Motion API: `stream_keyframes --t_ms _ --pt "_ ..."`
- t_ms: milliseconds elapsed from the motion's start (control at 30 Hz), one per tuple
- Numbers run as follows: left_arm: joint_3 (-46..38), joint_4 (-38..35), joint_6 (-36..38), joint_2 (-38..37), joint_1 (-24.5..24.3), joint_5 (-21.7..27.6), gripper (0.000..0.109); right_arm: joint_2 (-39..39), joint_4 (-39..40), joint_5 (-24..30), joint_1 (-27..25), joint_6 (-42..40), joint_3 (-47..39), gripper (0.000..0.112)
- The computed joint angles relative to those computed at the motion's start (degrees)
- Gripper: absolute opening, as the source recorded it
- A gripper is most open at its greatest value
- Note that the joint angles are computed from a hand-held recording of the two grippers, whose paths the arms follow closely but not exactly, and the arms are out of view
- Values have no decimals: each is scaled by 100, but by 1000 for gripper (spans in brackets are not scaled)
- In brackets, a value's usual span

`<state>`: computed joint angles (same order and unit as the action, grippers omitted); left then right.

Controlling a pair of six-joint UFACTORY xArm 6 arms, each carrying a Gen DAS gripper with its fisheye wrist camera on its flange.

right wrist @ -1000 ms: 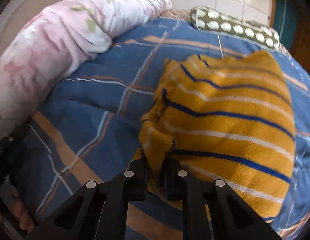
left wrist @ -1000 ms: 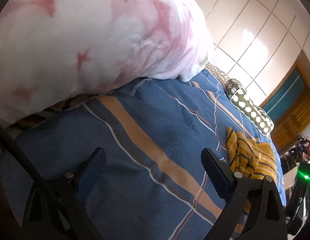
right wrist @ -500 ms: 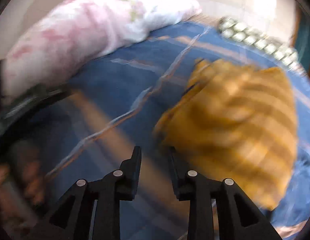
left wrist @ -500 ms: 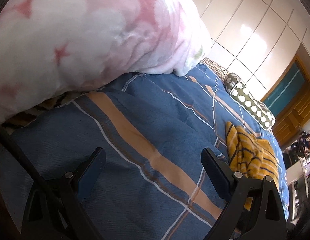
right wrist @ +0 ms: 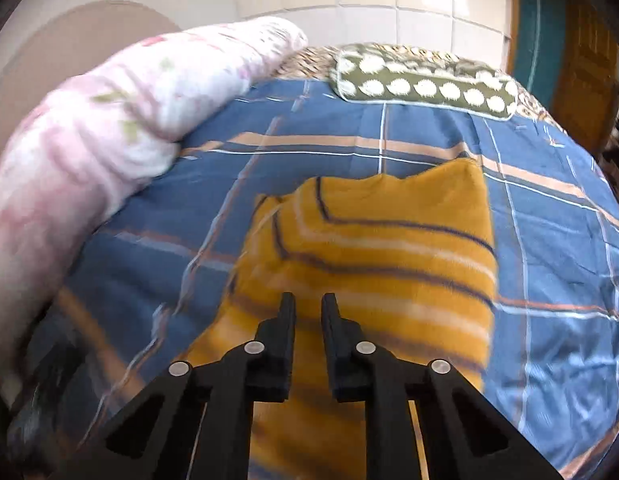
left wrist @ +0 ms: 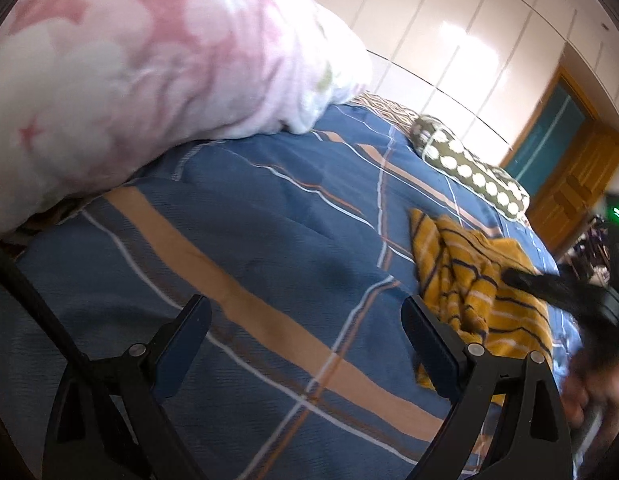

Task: Fold small clothes
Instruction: 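Release the sweater and withdraw the right gripper, then grasp the end of the folded sweater with the right gripper and lift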

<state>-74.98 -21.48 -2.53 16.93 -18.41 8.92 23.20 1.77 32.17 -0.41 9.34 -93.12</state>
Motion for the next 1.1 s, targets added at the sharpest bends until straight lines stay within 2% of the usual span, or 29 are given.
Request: stream_keyframes --t_ms 33,100,133,167,200,300,433,567,633,700,767,833,933,1000,1033,1067,1100 --pt "-57 -3 43 46 -15 14 95 326 33 197 14 8 -420 14" --pt "-118 15 70 103 -9 38 95 1081 715 951 53 -204 -1402 14" --pt "-160 16 66 132 -4 67 95 1250 883 1103 72 -277 -1606 14" --pt "-205 -44 94 164 -6 89 95 1339 1147 1129 148 -491 -1701 6" --pt "-241 -139 142 190 -7 101 95 1424 1348 1259 172 -568 -1819 5" --pt "-316 -128 70 252 -2 144 95 1376 1503 1049 201 -702 -1646 5" --pt "-322 385 -255 303 -12 154 95 985 2500 926 43 -1212 -1131 5" --pt "-291 643 -423 311 -42 130 95 -19 3848 756 -183 -2456 -155 5" --pt "-318 680 -420 332 -78 115 95 -531 4167 493 -307 -2851 380 21" --pt "-361 166 49 346 -171 107 95 -1009 4122 -17 -494 -2969 939 64" --pt "-421 -428 599 363 -290 81 95 -1223 3676 -411 -693 -2729 1327 75" --pt "-501 -1055 1225 404 -424 70 95 -1167 3563 -309 -911 -2504 1401 75" --pt "-763 -2178 2390 540 -620 287 95 -1000 4340 -149 -1192 -2727 1515 75" --pt "-831 -2168 2496 613 -691 309 95 -758 5057 120 -1320 -3068 1435 74" --pt "-853 -2033 2443 653 -721 291 95 -648 5293 281 -1375 -3205 1356 72" --pt "-894 -1822 2329 709 -739 301 95 -479 5666 517 -1417 -3452 1215 65" --pt "-910 -1708 2249 737 -749 326 95 -412 5808 566 -1411 -3574 1164 64"
